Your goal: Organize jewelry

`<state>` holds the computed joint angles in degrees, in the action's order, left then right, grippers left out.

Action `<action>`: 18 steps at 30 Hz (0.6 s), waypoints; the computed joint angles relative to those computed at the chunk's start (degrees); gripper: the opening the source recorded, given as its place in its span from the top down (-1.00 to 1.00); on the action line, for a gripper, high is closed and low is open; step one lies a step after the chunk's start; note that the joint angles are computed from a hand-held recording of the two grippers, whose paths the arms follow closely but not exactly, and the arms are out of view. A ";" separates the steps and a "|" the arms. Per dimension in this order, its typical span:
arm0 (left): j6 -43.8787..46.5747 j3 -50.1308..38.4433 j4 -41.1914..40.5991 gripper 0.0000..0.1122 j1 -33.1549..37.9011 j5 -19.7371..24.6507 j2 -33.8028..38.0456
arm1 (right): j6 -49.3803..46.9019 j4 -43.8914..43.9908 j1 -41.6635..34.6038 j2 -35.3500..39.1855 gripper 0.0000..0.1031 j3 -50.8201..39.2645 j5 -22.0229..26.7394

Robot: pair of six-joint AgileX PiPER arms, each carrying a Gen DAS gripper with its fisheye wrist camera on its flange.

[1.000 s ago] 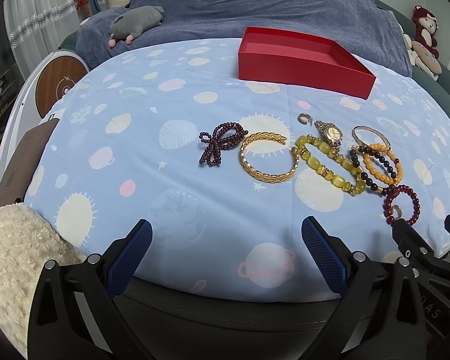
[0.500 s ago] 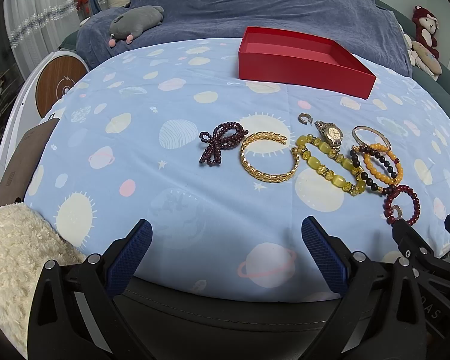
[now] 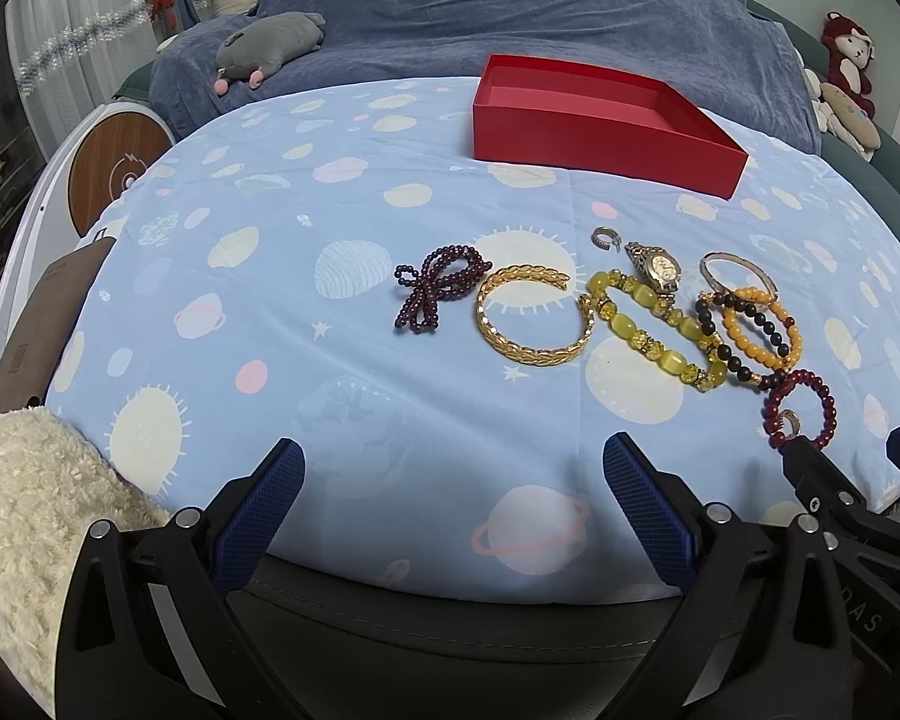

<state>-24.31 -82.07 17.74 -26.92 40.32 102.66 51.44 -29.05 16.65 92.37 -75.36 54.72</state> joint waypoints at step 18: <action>8.10 -14.35 -11.20 -0.64 7.30 5.19 8.40 | -1.67 2.07 -2.82 0.39 -0.86 -1.81 -1.25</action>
